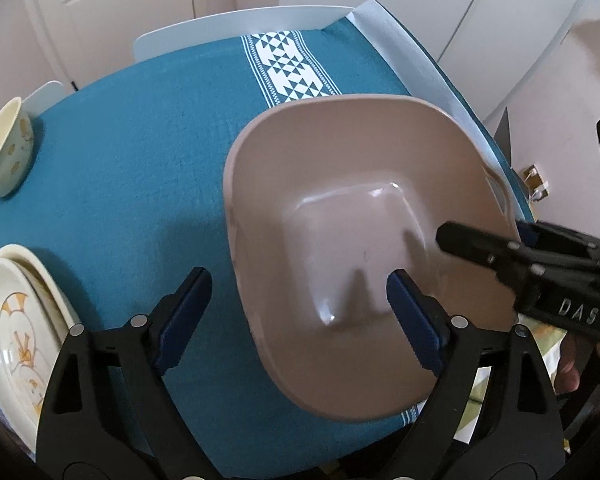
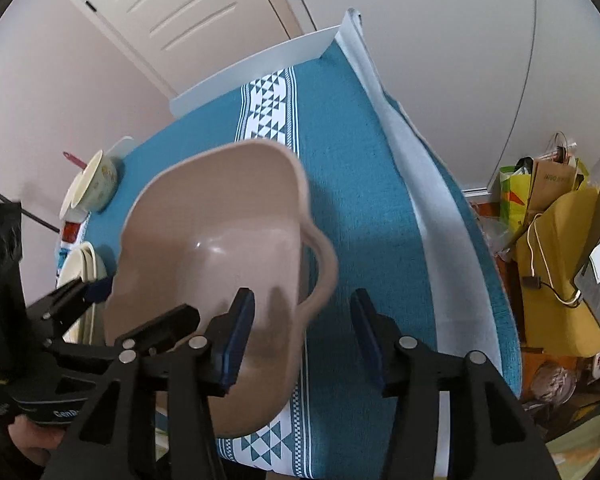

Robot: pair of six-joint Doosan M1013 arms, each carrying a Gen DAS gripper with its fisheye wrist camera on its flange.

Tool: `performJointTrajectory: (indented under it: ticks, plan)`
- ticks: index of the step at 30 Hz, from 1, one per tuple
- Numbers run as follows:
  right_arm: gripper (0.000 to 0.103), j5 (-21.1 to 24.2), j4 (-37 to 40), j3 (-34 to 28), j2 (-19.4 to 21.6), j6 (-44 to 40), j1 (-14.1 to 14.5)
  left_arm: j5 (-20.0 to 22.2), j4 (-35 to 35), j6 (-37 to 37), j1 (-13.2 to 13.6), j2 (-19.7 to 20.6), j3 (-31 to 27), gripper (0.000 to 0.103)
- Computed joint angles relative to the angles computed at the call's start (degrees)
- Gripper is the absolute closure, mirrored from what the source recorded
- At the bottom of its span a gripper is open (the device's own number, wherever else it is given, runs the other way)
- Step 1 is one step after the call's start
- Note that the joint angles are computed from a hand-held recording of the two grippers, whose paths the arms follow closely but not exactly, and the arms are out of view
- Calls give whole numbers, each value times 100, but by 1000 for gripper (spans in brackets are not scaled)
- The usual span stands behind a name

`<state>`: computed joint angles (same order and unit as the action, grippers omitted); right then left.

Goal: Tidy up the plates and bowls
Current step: 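Lower the beige basin onto the cloth and open both grippers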

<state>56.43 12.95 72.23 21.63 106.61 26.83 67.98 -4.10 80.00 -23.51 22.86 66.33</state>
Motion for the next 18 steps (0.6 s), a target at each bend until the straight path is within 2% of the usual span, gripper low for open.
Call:
performJointTrajectory:
  ticks: [4, 7, 9, 14, 16, 17, 18]
  plan:
    - [57, -88, -138, 2, -128, 113, 16, 82, 25, 5, -5, -91, -1, 14]
    - [56, -110, -542, -45, -255, 328, 72, 137, 74, 2, 8, -218, 38, 14]
    - [48, -115, -762, -121, -322, 338, 113, 121, 136, -24, 30, -330, 88, 14]
    - [47, -242, -621, -590, -344, -301, 259, -197, 431, -277, 154, -756, 194, 14]
    - [36, -423, -475, -794, -314, -643, 342, -469, 626, -517, 240, -954, 195, 14]
    - [17, -572, -456, -887, -297, -794, 400, -565, 681, -602, 271, -1017, 192, 14]
    - [3, -741, -446, -997, -261, -923, 465, -699, 800, -738, 312, -1090, 174, 8]
